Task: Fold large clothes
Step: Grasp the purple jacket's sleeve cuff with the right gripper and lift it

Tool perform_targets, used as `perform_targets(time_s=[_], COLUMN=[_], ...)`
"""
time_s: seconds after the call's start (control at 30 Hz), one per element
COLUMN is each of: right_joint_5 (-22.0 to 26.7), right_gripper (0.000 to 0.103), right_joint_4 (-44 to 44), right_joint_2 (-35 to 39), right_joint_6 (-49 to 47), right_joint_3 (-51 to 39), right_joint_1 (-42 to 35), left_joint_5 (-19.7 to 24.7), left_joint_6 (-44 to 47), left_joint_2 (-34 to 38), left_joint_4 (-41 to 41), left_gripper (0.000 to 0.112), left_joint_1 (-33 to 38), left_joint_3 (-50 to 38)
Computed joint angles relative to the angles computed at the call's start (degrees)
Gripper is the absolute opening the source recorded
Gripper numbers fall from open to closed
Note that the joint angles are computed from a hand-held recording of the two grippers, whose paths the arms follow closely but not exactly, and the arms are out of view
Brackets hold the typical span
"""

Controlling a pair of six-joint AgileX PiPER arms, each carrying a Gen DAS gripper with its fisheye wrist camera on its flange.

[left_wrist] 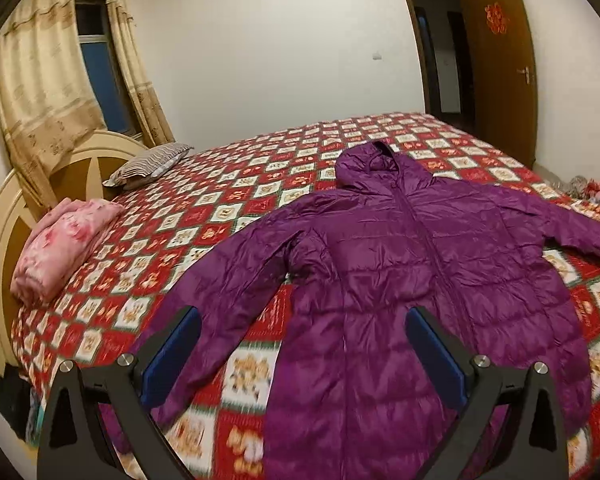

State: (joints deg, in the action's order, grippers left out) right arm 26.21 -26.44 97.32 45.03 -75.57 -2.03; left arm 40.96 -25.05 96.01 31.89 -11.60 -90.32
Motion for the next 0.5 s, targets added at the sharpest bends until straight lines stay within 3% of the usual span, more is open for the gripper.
perform_targets(time_s=[0.07, 0.27, 0.4, 0.5], right_joint_5=[2.4, 9.4, 13.1, 15.9], right_gripper=[0.103, 0.103, 0.103, 0.09], right_joint_4=[5.5, 9.2, 11.6, 15.1], right_joint_2=[3.7, 13.7, 20.0, 23.5], right_joint_6=[-4.5, -7.3, -9.3, -13.2], right_joint_3=[-4.8, -17.3, -24.9, -29.3], right_joint_1=[-4.5, -10.0, -12.0, -13.2], left_joint_5=[1.0, 5.7, 11.7, 16.6], left_joint_6=[1.8, 4.8, 7.2, 9.9], left_joint_2=[5.7, 19.0, 28.8, 35.8], left_joint_4=[-1.4, -5.4, -5.9, -6.6], left_gripper=[0.102, 0.102, 0.102, 0.102], left_joint_1=[0.7, 2.4, 3.3, 4.1], left_joint_3=[-5.7, -21.6, -35.9, -47.4])
